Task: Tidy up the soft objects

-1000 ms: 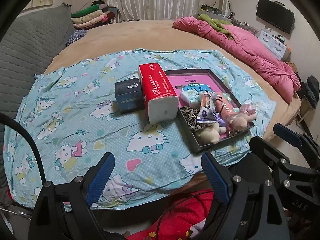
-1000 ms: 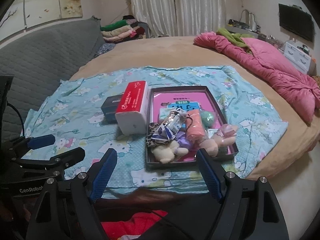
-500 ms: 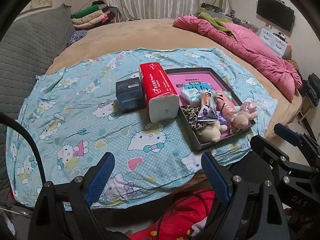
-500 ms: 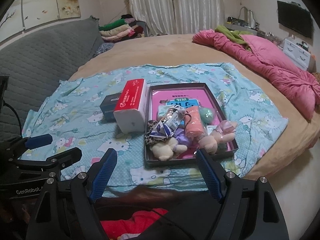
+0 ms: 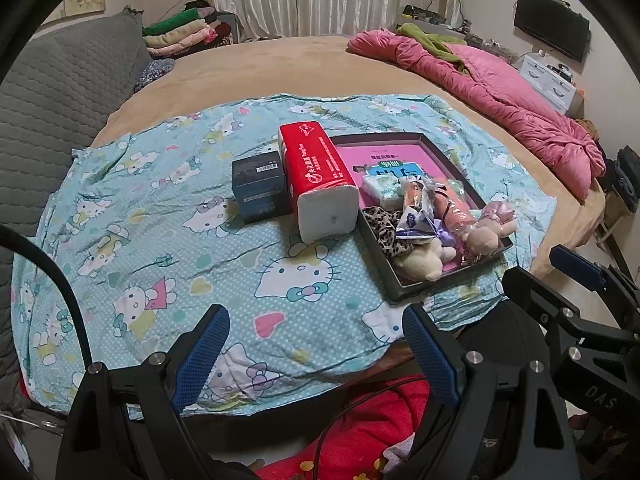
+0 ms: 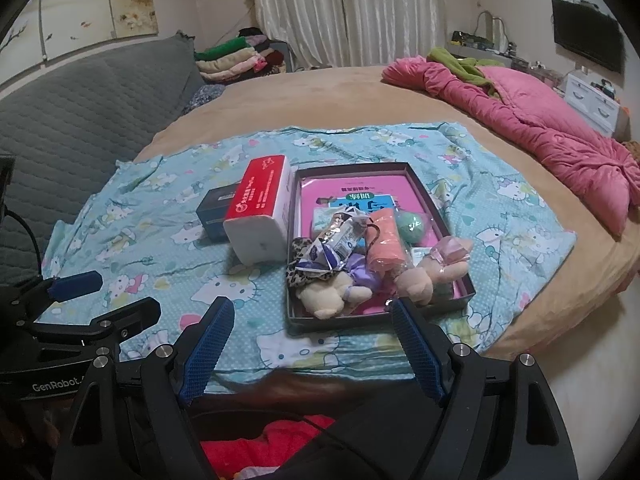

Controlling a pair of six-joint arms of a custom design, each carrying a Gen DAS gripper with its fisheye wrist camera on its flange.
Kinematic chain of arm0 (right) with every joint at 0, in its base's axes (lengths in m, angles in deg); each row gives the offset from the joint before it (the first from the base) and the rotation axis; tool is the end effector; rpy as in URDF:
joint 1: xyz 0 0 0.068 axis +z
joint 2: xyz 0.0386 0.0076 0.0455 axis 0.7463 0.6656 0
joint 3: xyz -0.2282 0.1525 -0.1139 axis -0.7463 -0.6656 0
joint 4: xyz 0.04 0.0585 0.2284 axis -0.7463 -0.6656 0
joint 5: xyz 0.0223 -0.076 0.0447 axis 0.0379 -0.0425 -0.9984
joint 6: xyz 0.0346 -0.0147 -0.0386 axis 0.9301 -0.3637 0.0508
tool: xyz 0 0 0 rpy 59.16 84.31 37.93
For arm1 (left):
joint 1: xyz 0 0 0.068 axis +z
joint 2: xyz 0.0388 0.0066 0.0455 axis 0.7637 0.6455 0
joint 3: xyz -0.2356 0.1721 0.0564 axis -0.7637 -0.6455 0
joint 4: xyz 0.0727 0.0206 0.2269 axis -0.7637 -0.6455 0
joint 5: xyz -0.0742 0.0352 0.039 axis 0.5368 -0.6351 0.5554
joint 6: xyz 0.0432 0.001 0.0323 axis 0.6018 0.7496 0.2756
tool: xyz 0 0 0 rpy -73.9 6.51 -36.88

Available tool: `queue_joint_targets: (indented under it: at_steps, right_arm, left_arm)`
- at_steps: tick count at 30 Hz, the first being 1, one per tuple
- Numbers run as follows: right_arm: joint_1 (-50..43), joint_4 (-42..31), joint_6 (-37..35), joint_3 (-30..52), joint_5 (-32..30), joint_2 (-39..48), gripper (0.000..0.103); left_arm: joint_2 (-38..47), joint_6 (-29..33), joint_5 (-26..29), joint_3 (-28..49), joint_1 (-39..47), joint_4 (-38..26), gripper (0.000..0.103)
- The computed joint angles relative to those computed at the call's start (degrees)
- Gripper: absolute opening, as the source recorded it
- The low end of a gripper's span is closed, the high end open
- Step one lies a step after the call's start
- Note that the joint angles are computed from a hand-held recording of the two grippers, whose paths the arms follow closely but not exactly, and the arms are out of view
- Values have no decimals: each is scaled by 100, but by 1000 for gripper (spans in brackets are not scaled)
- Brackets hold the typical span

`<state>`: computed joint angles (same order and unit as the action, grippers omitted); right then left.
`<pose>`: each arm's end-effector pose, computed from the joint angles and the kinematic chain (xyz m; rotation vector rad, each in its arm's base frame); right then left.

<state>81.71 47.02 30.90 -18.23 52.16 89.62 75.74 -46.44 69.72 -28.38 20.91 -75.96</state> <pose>0.1620 0.0886 0.2351 0.2400 2.4274 -0.0356 0.2437 -0.1338 0.2254 0.5387 2.5096 -0.2022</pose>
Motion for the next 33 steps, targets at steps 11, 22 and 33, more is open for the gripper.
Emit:
queue_joint_targets:
  at_steps: [11,22,33]
  right_arm:
    - [0,19,-25,-27,22,-27,82]
    - [48,25,-1,-14,38,32,82]
    - [49,25,-10,1,19,53,82]
  left_arm:
    - [-17,28,1,-24,17,17,88]
    - [-11,22,-18,-34,7,15,88]
    - [-5,27,-24,-44,14,24,88]
